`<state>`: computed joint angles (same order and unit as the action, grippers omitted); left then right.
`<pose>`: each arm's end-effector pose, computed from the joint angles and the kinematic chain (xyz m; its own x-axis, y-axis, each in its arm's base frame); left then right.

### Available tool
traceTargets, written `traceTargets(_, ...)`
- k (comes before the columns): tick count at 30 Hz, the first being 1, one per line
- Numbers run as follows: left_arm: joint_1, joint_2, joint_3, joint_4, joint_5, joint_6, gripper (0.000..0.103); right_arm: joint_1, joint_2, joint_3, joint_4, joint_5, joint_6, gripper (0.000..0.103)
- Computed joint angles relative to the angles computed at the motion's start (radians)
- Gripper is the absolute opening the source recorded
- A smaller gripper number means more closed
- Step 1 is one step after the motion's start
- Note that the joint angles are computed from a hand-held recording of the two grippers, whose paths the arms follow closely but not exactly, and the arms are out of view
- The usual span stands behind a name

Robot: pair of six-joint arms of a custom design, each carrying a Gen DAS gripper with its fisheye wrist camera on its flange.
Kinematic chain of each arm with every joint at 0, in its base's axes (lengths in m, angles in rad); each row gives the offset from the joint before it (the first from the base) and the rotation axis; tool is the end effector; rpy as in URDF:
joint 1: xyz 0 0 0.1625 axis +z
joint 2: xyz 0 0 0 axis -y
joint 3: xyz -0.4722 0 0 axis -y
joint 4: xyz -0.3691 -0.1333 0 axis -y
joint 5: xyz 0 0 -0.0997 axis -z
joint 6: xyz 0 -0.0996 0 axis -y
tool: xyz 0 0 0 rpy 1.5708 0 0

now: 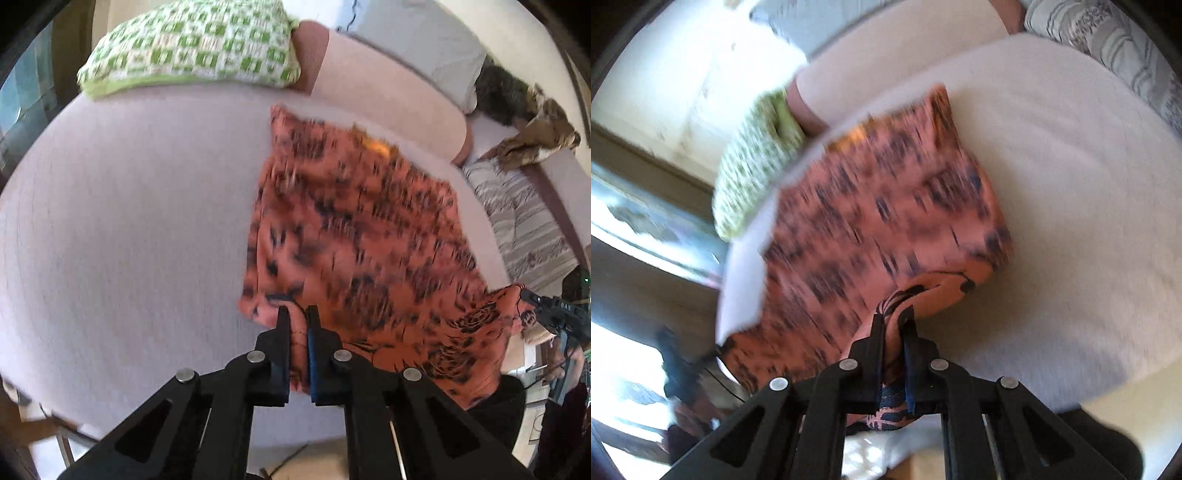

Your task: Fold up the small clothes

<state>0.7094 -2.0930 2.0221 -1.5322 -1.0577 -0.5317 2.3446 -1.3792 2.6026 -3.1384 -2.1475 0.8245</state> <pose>-0.0597 -0.2914 0.5144 -0.8840 0.2308 -0.4065 0.3598 0.8911 -0.2766 0.2924 -0.1863 0.2341 -0.9774 0.1860 0.1007 0.0880 0.7906 -0.6060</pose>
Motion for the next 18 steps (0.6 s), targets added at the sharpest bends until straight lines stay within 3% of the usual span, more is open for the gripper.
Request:
traceTargets(4,0.111,0.174,-0.082,-0.200,-0.010,0.154,0.007,-0.084,-0.014,-0.101,-0.020,-0.016,-0.137,0.009)
traceTargets(10,0.282,0.504,-0.249,-0.477,-0.005,0.302,0.007,-0.302,0.067,-0.270,-0.133,0.042,-0.316,0.009)
traceTargets(14,0.355,0.681,-0.293,-0.631,0.063,0.342,0.009,-0.469,0.184,-0.337,-0.279,0.160,-0.349,0.013)
traceTargets(18,0.409,0.738,-0.260,-0.756,0.111,0.317,0.018,-0.604,0.271,-0.357,-0.387,0.258,-0.328,0.014)
